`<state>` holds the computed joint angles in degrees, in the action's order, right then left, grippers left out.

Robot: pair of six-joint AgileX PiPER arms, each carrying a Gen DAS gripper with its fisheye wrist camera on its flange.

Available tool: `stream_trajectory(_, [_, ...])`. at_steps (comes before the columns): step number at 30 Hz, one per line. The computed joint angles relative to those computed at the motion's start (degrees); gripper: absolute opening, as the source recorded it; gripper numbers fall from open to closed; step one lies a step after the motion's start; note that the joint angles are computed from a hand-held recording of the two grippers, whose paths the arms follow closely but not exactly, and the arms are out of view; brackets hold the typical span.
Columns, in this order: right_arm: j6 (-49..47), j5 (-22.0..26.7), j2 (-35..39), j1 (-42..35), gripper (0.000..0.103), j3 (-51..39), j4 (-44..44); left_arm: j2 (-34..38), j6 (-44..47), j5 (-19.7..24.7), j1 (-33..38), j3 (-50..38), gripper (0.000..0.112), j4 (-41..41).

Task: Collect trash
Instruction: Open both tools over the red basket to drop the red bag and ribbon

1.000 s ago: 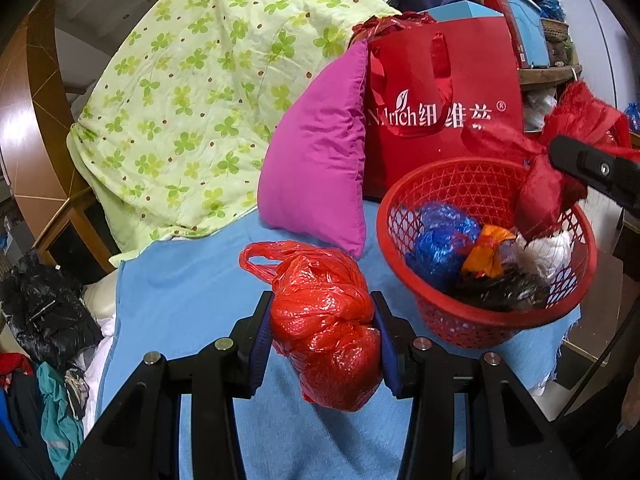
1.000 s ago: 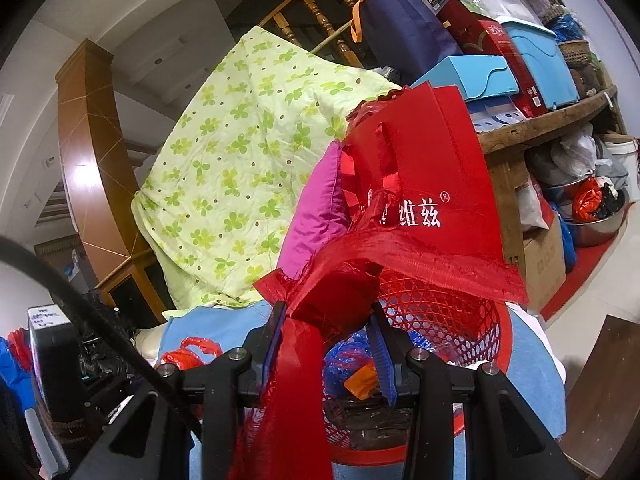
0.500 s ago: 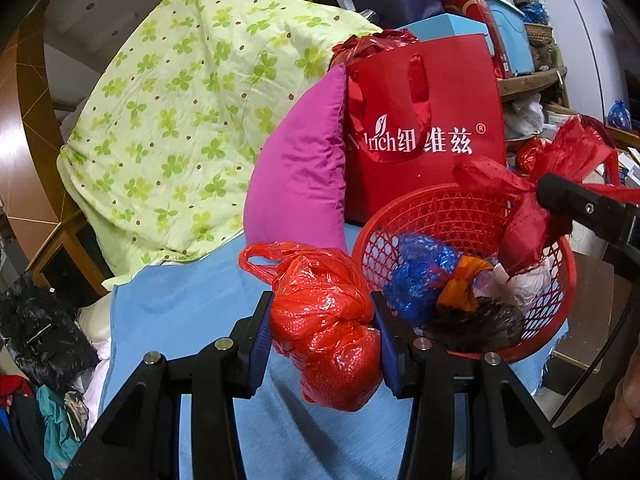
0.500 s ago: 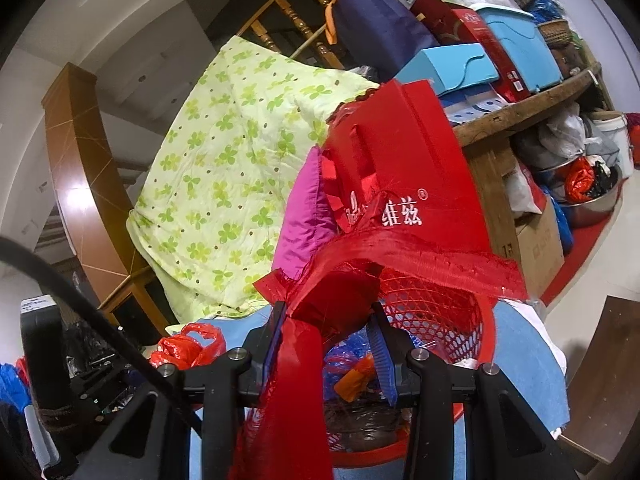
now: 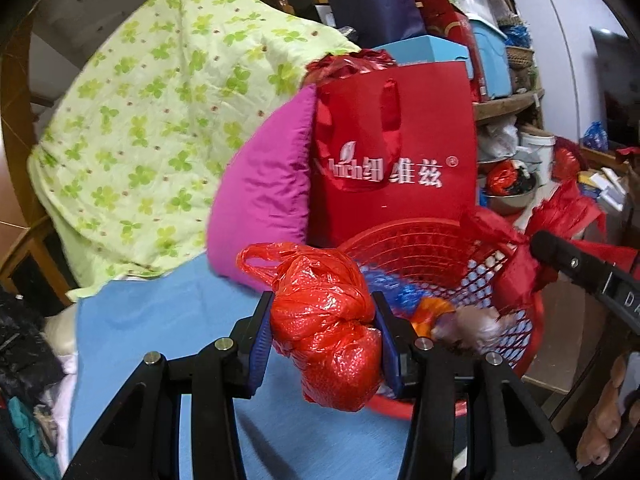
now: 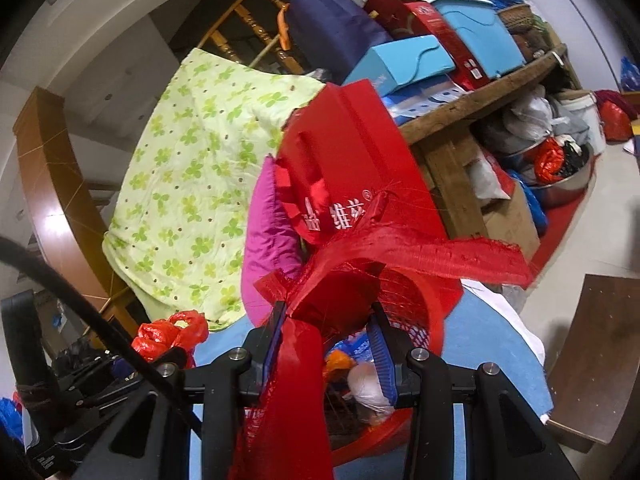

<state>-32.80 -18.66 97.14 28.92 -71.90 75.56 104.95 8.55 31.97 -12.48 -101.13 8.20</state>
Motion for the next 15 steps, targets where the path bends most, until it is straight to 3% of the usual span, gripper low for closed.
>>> stream_trajectory(6, [-3.18, -0.09, 0.13, -0.67, 0.043, -0.03, 4.23, 6.88, 15.54, 8.45, 2.85, -10.65, 0.049, -19.52])
stream_trajectory(10, [-5.05, 0.02, 0.32, -1.26, 0.043, -0.17, 7.32, 9.71, 22.79, 12.23, 3.77, -14.17, 0.050, -27.32])
stream_trajectory(13, [-7.05, 0.40, 0.75, -1.56, 0.043, -0.66, 9.90, 9.00, 24.83, 10.72, 3.69, -12.18, 0.065, -28.91])
stream_trajectory(15, [-8.70, 0.63, 1.10, -1.58, 0.043, -1.19, 11.56, 7.72, 26.14, 8.98, 3.87, -9.74, 0.065, -29.57])
